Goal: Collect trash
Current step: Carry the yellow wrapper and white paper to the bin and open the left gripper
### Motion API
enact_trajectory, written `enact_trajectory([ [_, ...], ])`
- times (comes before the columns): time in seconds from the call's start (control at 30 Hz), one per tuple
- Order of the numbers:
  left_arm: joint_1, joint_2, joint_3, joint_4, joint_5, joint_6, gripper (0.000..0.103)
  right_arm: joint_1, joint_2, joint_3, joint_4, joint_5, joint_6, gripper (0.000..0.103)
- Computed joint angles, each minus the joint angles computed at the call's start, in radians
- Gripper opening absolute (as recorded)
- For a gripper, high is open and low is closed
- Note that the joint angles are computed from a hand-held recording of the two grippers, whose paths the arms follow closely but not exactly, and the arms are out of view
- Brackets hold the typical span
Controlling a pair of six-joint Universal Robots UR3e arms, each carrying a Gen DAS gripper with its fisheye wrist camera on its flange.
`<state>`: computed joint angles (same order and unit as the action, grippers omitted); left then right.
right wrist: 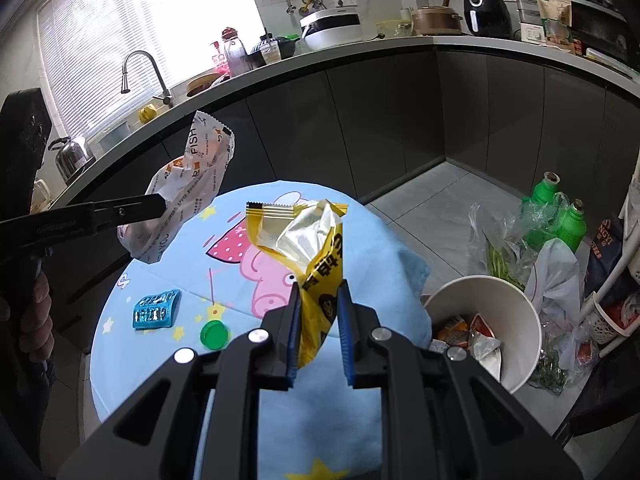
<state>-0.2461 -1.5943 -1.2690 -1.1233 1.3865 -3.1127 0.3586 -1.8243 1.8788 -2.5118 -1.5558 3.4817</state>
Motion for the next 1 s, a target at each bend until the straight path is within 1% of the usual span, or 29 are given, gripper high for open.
enact_trajectory([
  [0.1, -0.043, -0.043, 0.05, -0.004, 0.01, -0.013, 0.015, -0.046, -0.067, 0.054, 0.011, 0.015, -0.001, 0.018],
  [0.33, -0.154, -0.157, 0.175, -0.015, 0.032, -0.04, 0.015, -0.195, -0.244, 0.172, 0.068, 0.085, -0.027, 0.018],
  [0.57, -0.241, -0.295, 0.338, -0.053, 0.044, -0.056, 0.015, -0.396, -0.43, 0.27, 0.18, 0.201, -0.09, 0.018],
  [0.73, -0.298, -0.415, 0.497, -0.115, 0.055, -0.062, 0.015, -0.569, -0.568, 0.332, 0.294, 0.312, -0.166, 0.018],
  [0.9, -0.346, -0.552, 0.686, -0.197, 0.068, -0.062, 0.015, -0.833, -0.758, 0.386, 0.526, 0.481, -0.32, 0.018],
  [0.93, -0.354, -0.588, 0.738, -0.222, 0.069, -0.061, 0.015, -0.897, -0.801, 0.39, 0.594, 0.518, -0.365, 0.018],
  [1.0, -0.366, -0.657, 0.836, -0.274, 0.065, -0.055, 0.015, -1.073, -0.912, 0.381, 0.81, 0.611, -0.506, 0.018],
])
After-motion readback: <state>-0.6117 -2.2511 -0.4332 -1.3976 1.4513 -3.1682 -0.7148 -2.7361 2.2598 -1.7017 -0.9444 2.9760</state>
